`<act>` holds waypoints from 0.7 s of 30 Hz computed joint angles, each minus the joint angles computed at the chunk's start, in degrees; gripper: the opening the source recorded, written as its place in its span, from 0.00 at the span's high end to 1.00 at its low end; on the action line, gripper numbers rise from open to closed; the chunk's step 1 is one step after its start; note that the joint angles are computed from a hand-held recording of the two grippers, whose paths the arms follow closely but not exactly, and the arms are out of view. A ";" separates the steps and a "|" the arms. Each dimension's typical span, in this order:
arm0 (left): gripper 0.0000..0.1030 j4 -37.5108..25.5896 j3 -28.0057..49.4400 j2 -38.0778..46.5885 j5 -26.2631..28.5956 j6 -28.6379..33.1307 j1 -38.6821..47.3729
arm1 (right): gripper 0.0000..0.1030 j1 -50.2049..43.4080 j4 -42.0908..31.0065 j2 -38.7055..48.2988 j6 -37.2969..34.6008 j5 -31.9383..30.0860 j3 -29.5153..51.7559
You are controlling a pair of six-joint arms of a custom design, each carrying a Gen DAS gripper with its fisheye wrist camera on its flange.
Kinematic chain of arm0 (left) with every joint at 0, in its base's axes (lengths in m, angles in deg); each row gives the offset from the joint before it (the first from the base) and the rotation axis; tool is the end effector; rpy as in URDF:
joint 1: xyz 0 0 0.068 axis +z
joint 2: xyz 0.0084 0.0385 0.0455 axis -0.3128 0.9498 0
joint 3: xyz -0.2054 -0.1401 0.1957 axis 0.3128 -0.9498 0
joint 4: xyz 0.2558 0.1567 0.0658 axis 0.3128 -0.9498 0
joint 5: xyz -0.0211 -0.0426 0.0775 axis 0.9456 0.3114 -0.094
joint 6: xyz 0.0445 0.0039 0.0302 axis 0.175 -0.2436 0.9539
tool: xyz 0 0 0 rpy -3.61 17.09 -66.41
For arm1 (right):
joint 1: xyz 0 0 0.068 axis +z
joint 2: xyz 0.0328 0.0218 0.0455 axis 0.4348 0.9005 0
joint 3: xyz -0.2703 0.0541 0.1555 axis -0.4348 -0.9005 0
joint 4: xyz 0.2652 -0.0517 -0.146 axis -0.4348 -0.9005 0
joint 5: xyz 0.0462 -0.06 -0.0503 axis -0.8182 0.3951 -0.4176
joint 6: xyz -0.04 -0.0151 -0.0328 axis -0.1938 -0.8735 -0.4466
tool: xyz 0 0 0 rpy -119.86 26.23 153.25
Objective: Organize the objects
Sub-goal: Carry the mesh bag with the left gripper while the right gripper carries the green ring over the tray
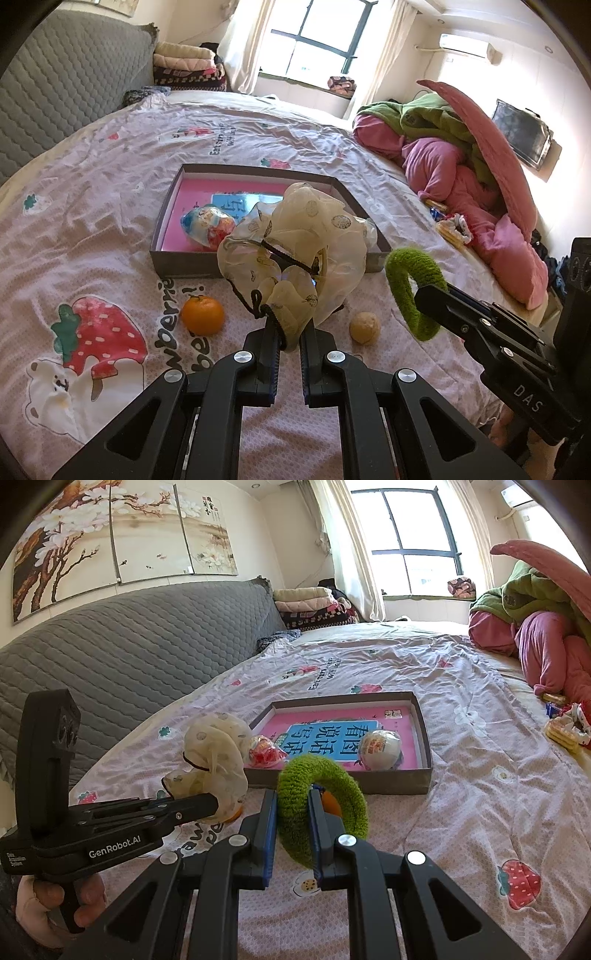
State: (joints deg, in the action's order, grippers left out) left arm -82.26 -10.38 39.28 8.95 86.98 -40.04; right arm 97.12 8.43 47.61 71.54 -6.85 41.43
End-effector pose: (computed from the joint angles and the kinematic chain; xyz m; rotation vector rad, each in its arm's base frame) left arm 0.2451 -0.1146 0.1583 0.7338 2.2841 -0.6827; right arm 0.1047 0.2202 0.1575 0.2928 2.1105 0.1576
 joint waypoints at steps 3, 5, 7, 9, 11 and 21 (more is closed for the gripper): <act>0.91 0.31 0.50 1.09 0.35 -0.05 0.51 | 0.84 -0.91 1.47 0.22 -1.67 -0.68 -0.10; 0.91 0.43 0.83 1.76 0.53 -0.07 0.66 | 0.84 -1.37 2.42 0.50 -2.57 -1.20 -0.15; 0.91 0.59 1.12 2.44 0.31 -0.15 0.61 | 0.84 -2.06 3.55 0.82 -3.61 -1.98 -0.26; 0.91 0.50 1.56 3.16 0.30 -0.09 0.67 | 0.84 -2.59 4.53 0.88 -4.47 -2.64 -0.43; 0.91 0.56 1.87 3.62 0.38 -0.05 0.86 | 0.84 -2.81 4.61 0.99 -4.96 -2.80 -0.23; 0.91 0.67 3.40 5.93 -0.55 -0.25 0.52 | 0.84 -4.78 7.06 1.35 -8.05 -4.40 -0.35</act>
State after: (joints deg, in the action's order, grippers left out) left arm -81.59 -6.99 45.21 8.40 86.73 -39.52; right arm 92.34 15.49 48.96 63.49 -11.25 41.08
